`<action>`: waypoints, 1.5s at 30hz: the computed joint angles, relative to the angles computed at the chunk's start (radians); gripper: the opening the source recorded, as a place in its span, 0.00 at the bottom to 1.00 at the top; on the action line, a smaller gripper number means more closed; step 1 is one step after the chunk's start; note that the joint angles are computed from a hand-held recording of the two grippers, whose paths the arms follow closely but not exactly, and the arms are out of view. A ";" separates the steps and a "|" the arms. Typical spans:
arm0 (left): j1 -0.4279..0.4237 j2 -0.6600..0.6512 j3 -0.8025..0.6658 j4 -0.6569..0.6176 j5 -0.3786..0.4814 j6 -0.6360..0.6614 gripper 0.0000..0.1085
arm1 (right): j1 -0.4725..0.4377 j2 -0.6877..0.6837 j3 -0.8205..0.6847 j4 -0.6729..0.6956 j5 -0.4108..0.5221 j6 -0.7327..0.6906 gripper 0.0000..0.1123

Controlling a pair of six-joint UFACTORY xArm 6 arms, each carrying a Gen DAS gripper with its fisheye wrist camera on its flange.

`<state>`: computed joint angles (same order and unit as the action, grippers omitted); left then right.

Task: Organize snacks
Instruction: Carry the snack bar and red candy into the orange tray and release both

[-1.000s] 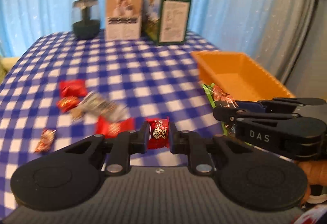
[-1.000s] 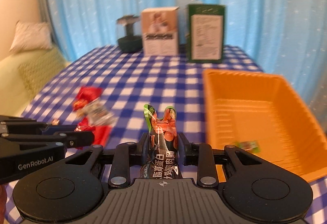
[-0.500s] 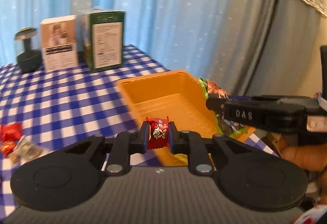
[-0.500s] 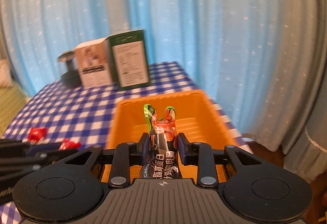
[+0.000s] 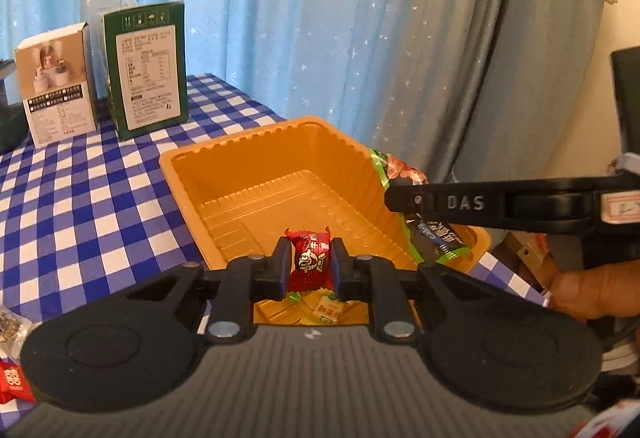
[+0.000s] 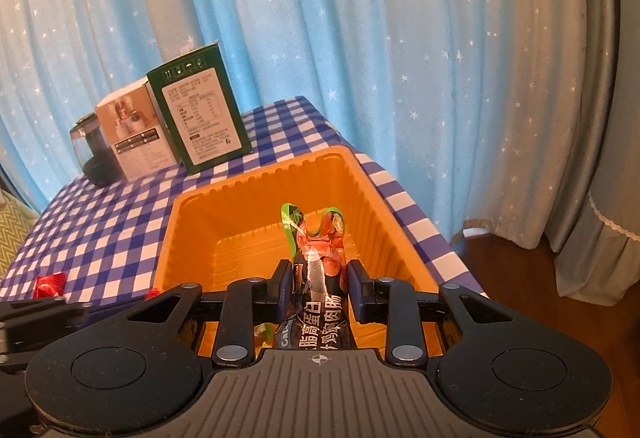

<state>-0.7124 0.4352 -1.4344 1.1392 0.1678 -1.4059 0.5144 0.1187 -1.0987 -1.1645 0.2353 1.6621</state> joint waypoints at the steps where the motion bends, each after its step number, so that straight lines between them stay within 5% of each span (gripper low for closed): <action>1: 0.001 0.004 -0.001 -0.010 0.007 0.001 0.18 | 0.000 0.001 -0.001 0.001 -0.002 -0.001 0.27; 28: 0.036 -0.138 0.144 0.092 0.055 -0.156 0.21 | -0.006 0.023 -0.017 0.023 -0.062 0.018 0.27; 29: 0.036 -0.140 0.146 0.093 0.056 -0.159 0.21 | -0.006 0.024 -0.020 0.017 -0.063 0.023 0.28; 32: 0.036 -0.144 0.151 0.096 0.060 -0.165 0.25 | -0.001 0.019 -0.025 -0.038 -0.046 0.085 0.52; 45: 0.039 -0.180 0.185 0.110 0.078 -0.196 0.30 | 0.018 0.011 -0.035 -0.068 -0.002 0.116 0.52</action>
<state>-0.6738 0.2555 -1.2489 1.2494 0.2461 -1.6016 0.5327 0.1300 -1.1341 -1.2323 0.2337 1.7778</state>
